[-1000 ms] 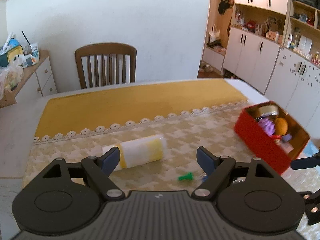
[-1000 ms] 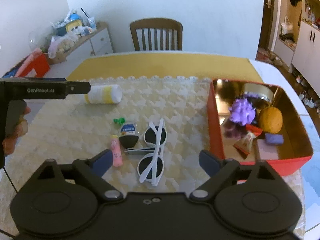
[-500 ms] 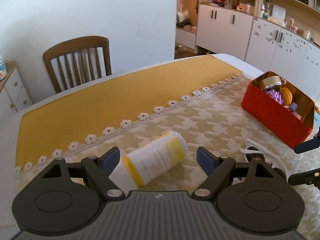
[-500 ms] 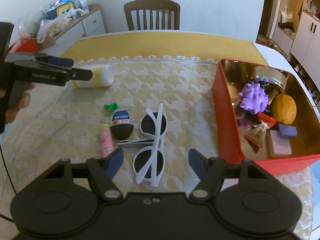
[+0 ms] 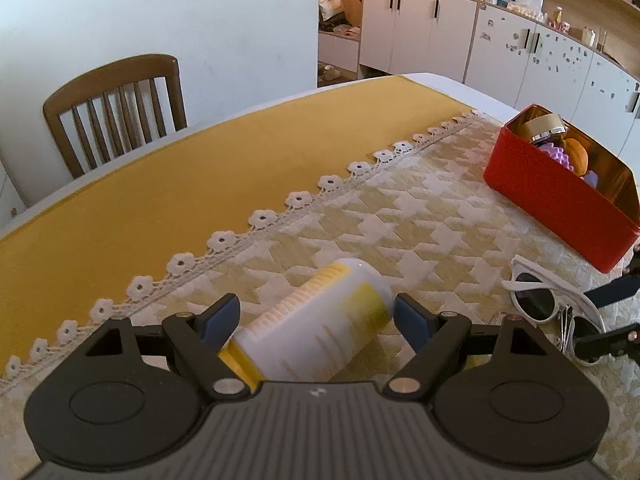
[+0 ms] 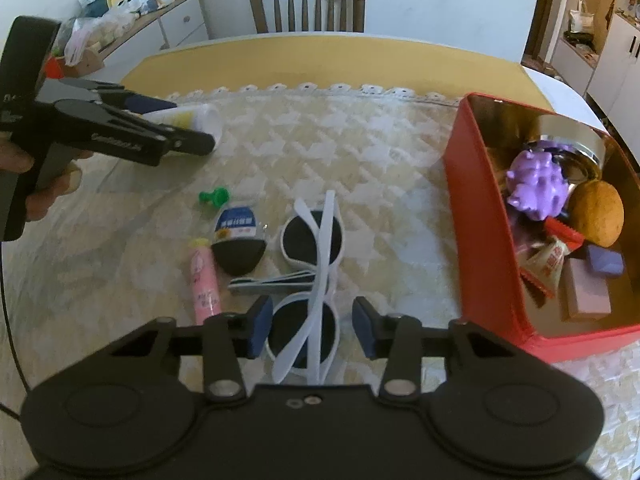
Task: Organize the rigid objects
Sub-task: 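Grasp the white-yellow bottle with left gripper while right gripper grasps the white sunglasses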
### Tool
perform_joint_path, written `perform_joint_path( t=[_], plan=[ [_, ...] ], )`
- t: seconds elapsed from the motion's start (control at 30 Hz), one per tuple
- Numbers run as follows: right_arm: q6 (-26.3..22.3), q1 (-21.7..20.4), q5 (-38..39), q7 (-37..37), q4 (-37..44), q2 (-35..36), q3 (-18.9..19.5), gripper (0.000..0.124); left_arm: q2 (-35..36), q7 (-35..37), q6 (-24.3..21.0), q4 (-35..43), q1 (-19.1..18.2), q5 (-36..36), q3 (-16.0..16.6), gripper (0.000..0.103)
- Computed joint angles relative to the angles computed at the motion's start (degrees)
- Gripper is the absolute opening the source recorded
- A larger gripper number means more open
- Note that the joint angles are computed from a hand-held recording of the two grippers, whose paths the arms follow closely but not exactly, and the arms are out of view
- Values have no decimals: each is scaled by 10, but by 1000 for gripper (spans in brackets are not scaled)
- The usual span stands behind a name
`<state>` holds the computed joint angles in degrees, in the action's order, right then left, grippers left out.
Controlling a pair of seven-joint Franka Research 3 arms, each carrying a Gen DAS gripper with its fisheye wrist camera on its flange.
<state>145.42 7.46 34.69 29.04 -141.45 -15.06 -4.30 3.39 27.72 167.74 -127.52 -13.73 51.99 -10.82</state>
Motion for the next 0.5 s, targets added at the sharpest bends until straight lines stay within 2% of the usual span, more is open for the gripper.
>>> perform_joint_path(
  t=[0.3, 0.37, 0.5],
  plan=[
    [2, 2, -6, -16, -13, -9, -1, 48, 12, -71, -3, 6, -8, 49, 8, 82],
    [14, 4, -7, -27, -22, -15, 1, 49, 11, -98, -11, 8, -12, 75, 8, 82],
    [41, 12, -5, -43, -38, -23, 2, 48, 9, -111, -31, 10, -14, 78, 2, 81]
  ],
)
